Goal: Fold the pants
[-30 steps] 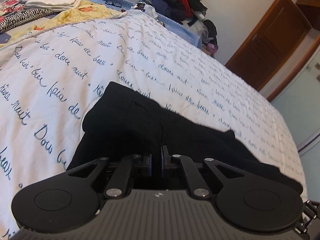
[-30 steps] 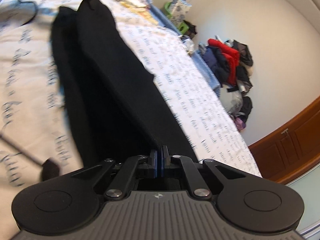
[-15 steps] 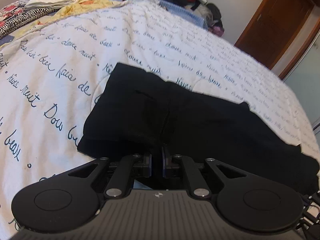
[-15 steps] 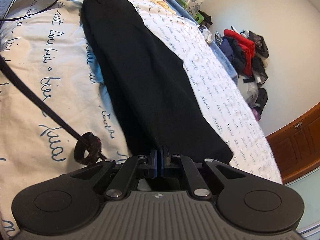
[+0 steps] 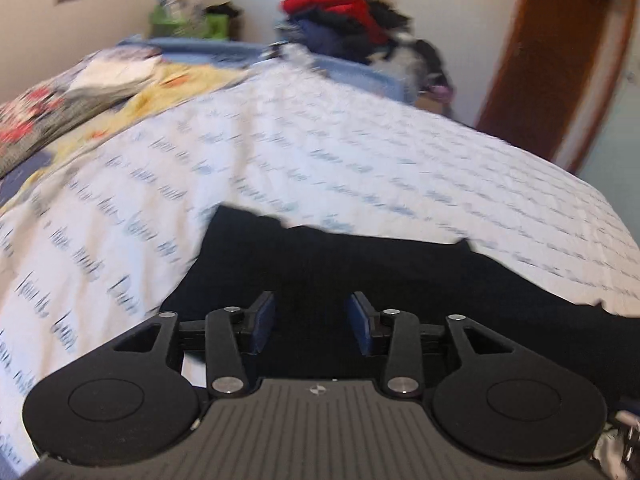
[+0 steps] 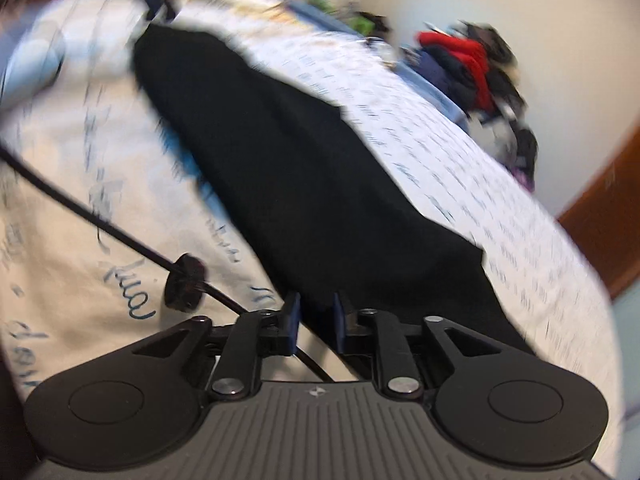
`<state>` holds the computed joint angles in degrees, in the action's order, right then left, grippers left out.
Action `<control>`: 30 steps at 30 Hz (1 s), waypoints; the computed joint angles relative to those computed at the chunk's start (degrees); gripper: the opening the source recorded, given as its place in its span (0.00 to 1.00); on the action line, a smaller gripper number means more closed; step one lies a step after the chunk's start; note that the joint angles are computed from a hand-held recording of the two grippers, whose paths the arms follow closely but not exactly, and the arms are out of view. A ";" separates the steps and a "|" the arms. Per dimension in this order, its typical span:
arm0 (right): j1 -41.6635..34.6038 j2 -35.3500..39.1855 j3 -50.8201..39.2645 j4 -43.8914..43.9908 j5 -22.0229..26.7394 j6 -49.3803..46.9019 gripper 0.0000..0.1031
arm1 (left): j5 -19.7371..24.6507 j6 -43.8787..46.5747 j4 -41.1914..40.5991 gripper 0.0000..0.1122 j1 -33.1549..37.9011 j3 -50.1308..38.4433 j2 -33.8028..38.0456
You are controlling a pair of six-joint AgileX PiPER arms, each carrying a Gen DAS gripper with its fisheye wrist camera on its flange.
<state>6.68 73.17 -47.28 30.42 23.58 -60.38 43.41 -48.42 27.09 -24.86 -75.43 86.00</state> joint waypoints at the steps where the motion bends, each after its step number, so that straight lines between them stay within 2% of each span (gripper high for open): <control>1: -3.90 -0.25 -0.40 4.69 1.23 -1.55 0.19 | -1.75 2.15 -1.04 0.45 -1.37 -1.46 1.63; 2: -7.88 -0.01 -1.03 8.49 2.22 -2.09 0.19 | -2.87 4.55 -2.40 0.49 -2.51 -3.01 3.23; 5: -18.84 2.66 -2.90 16.78 3.14 1.69 0.19 | -4.32 14.42 -9.67 0.49 -6.39 -9.88 10.35; 7: -27.11 6.55 -5.69 24.02 8.21 3.31 0.20 | -5.51 21.13 -15.47 0.49 -8.83 -13.95 15.45; 10: -35.41 13.67 -11.07 28.79 15.05 7.74 0.39 | -5.49 27.11 -18.76 0.51 -12.89 -20.42 23.07; 11: -36.55 15.66 -13.07 28.54 15.72 10.09 0.47 | -4.43 26.97 -17.58 0.51 -14.36 -22.90 25.60; 12: -37.36 17.55 -15.31 27.60 16.54 13.18 0.48 | -3.91 26.90 -16.28 0.51 -15.74 -24.56 27.62; 15: -39.00 24.17 -24.69 25.09 23.58 21.23 0.48 | -2.30 26.04 -10.64 0.51 -19.44 -26.70 31.97; 18: -36.85 28.77 -34.27 20.06 26.46 28.08 0.48 | -3.46 22.93 -3.84 0.52 -22.13 -24.36 32.42; 20: -34.14 31.20 -40.22 17.76 26.42 29.95 0.48 | -4.64 21.15 -0.87 0.52 -22.87 -22.69 31.90; 23: -30.80 40.68 -55.41 13.51 30.58 35.29 0.63 | -5.06 21.51 -3.25 0.54 -21.93 -23.06 32.32; 24: -29.41 43.45 -59.71 10.31 30.73 38.37 0.63 | -5.01 21.94 -4.36 0.54 -21.55 -23.47 32.53; 26: -28.46 45.00 -61.44 8.08 28.08 42.64 0.63 | -5.60 22.27 -5.25 0.55 -21.10 -22.80 32.16; 30: -33.57 34.47 -44.99 21.45 19.49 32.66 0.64 | -7.20 23.23 -5.78 0.58 -20.19 -22.83 32.80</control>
<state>-26.89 107.64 -92.28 51.86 43.08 -27.72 36.21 -25.19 21.31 -45.05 -98.26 118.80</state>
